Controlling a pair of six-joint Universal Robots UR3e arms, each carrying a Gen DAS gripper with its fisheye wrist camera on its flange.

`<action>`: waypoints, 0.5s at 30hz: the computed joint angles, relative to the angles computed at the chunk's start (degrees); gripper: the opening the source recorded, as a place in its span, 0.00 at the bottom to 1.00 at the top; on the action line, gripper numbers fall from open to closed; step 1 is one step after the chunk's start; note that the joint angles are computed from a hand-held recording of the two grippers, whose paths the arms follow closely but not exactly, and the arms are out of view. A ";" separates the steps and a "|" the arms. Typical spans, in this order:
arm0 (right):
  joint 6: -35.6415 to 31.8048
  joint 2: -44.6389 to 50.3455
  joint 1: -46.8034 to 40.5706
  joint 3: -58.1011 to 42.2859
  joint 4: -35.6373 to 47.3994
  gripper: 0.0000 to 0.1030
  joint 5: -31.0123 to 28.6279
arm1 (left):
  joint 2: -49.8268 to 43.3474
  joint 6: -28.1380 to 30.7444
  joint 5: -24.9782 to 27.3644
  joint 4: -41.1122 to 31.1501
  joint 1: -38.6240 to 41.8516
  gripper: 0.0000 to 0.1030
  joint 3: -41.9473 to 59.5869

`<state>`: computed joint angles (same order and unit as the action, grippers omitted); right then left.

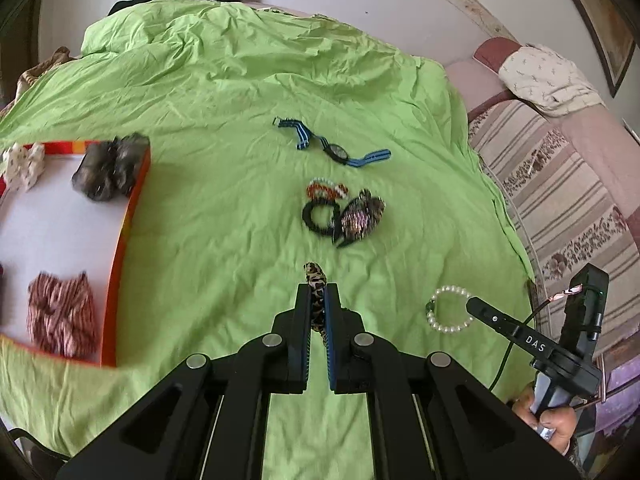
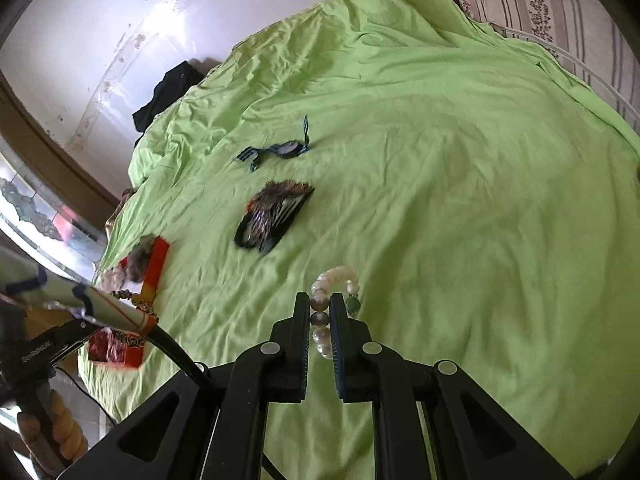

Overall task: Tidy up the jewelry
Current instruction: 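Lift both bracelets and carry them toward the tray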

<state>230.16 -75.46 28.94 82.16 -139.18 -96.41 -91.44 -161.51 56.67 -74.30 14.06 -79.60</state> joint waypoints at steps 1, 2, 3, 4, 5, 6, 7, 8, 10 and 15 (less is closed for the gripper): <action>0.46 -0.38 0.68 0.53 0.60 0.10 -0.60 | 1.15 0.85 -0.35 -0.25 0.51 0.06 -1.49; 1.42 -0.79 1.50 1.19 1.84 0.10 -1.50 | 2.42 1.89 -0.55 -0.44 1.03 0.06 -3.46; 2.60 -1.37 2.15 2.25 2.68 0.10 -2.26 | 3.07 2.66 -0.56 -0.36 1.29 0.06 -5.02; 4.10 -2.45 2.73 4.48 2.81 0.10 -2.94 | 3.58 3.27 -0.39 -0.18 1.47 0.06 -6.53; 4.92 -3.41 2.96 6.42 2.41 0.10 -3.33 | 3.73 3.62 0.78 0.13 1.21 0.06 -8.11; 5.96 -4.52 3.17 8.65 2.04 0.10 -3.85 | 3.69 3.73 1.70 -0.01 1.00 0.06 -8.79; 7.35 -5.78 3.28 11.42 1.35 0.10 -4.34 | 3.33 3.61 2.76 -0.25 0.66 0.06 -9.74; 8.15 -6.75 3.18 13.40 0.60 0.10 -4.33 | 3.33 3.71 3.00 -0.16 0.61 0.06 -10.63; 8.98 -8.47 2.53 17.31 -1.53 0.10 -3.84 | 3.87 3.57 4.65 1.52 0.04 0.06 -13.28; 7.56 -8.89 1.23 19.96 -4.47 0.12 -3.15 | 3.64 2.18 7.97 4.92 -2.30 0.06 -16.17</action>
